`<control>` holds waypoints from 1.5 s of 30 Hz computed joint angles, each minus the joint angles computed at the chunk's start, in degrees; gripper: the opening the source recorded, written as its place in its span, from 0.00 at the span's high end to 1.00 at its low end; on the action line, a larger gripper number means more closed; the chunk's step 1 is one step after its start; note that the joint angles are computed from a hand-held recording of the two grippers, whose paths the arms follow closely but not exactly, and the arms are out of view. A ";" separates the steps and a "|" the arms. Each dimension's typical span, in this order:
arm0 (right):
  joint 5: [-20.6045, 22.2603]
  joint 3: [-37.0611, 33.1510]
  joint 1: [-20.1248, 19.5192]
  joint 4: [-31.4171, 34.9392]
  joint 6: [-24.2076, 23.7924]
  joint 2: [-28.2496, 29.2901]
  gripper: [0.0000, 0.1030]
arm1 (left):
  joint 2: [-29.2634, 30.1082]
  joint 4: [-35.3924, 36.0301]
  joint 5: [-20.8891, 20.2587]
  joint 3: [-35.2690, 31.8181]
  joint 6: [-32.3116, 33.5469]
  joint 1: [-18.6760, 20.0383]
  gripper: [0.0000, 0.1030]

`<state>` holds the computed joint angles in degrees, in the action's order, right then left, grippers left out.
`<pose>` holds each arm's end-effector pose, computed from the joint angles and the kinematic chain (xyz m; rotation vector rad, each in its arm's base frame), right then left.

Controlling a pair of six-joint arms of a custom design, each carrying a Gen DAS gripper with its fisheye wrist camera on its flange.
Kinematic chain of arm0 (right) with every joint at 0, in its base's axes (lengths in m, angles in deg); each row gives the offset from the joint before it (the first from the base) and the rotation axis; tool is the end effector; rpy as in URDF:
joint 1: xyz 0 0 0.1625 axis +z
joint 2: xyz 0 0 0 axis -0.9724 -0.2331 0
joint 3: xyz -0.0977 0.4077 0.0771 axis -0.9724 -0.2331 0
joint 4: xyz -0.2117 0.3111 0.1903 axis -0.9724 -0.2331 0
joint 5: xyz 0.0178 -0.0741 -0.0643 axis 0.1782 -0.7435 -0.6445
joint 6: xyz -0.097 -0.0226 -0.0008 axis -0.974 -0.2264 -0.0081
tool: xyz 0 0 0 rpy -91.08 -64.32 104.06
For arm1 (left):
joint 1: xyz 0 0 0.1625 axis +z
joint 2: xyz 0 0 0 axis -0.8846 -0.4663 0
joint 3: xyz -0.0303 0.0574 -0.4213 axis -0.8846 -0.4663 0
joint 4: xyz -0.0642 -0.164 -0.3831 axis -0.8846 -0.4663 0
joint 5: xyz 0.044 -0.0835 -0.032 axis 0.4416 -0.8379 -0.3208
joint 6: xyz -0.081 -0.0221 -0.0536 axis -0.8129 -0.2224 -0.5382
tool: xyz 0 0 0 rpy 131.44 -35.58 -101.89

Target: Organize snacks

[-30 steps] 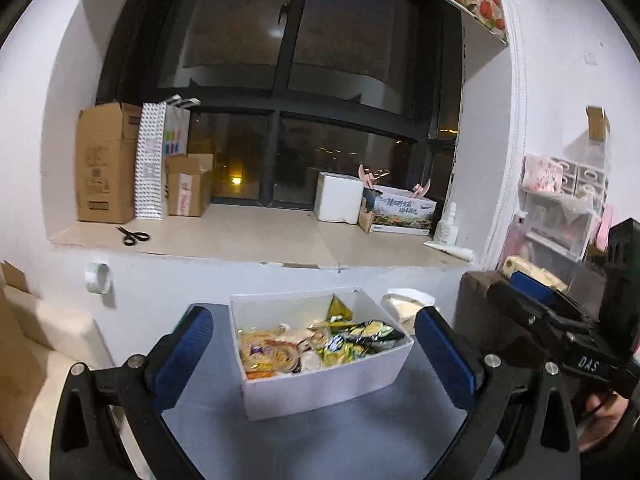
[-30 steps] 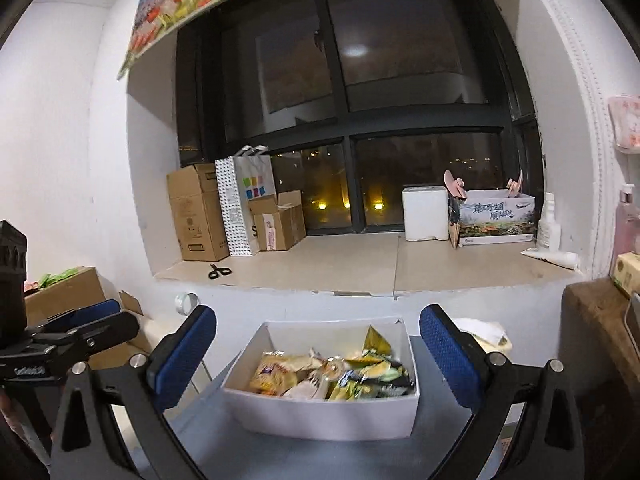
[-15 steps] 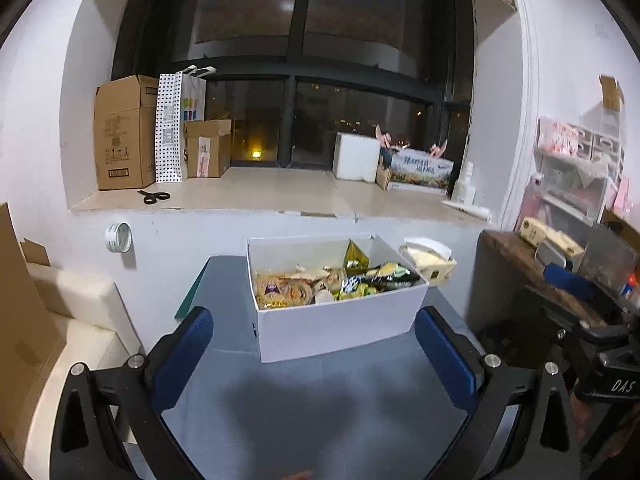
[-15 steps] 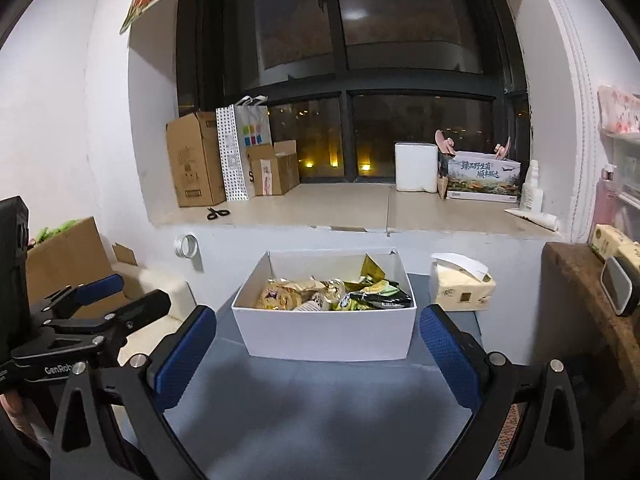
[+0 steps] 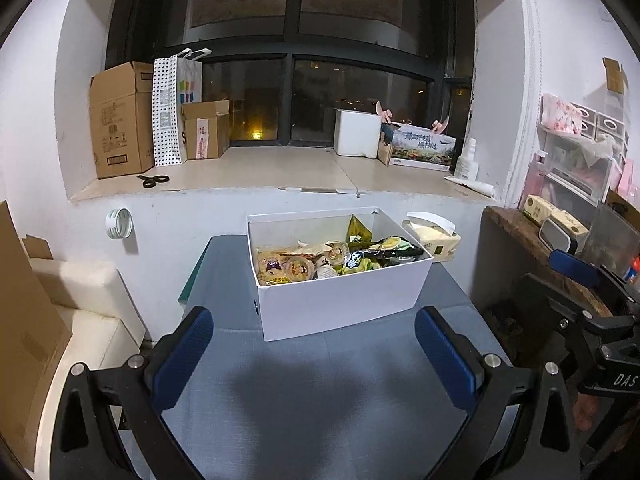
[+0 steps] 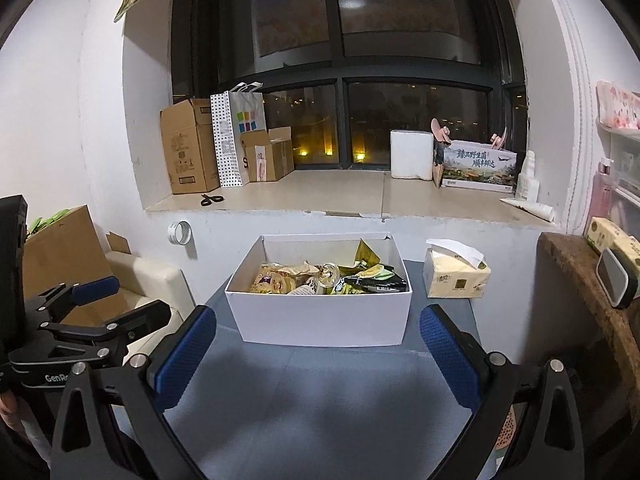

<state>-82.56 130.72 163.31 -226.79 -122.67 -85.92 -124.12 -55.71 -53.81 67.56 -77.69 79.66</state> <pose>0.1203 -0.4843 0.4670 1.2914 -2.3905 1.0010 -0.5130 -0.3997 0.0487 0.1190 2.0019 -1.3106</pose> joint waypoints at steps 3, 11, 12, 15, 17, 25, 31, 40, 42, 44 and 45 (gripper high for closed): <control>-0.16 -0.04 0.05 0.08 0.05 -0.01 0.00 | 0.15 -0.57 -0.38 -0.11 0.83 0.08 0.00; -0.97 -0.27 0.36 0.31 0.06 0.30 0.00 | 0.09 -1.88 -0.59 -0.06 2.70 0.24 0.00; -1.22 -0.20 0.41 0.06 0.12 0.34 0.00 | 0.14 -1.38 -0.64 -0.22 2.44 0.23 0.00; -1.53 -0.34 0.38 0.17 0.54 0.51 0.00 | 0.08 -1.92 -0.59 -0.04 2.93 0.18 0.00; -1.86 -0.35 0.44 -0.08 0.75 0.60 0.00 | -0.02 -2.59 -0.38 0.24 3.49 0.16 0.00; -2.18 -0.33 0.44 -0.13 1.20 0.65 0.00 | 0.14 -3.22 -0.58 0.17 4.31 0.29 0.00; -2.58 -0.34 0.56 -0.11 1.28 0.69 0.00 | 0.16 -4.11 -0.68 0.39 4.92 0.39 0.00; -2.47 -0.24 0.54 -0.01 1.17 0.57 0.00 | 0.14 -4.30 -0.83 0.58 5.03 0.39 0.00; -2.51 -0.31 0.56 0.07 1.21 0.60 0.00 | 0.13 -4.74 -0.91 0.69 5.25 0.34 0.00; -2.55 -0.29 0.59 0.10 1.20 0.60 0.00 | 0.17 -4.15 -0.95 0.45 4.94 0.38 0.00; -2.58 -0.32 0.60 0.17 1.22 0.62 0.00 | 0.10 -4.50 -0.96 0.61 5.13 0.35 0.00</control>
<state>-85.14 130.40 163.91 -226.62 -121.45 -85.30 -124.02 -60.21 -54.77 68.16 -72.56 80.01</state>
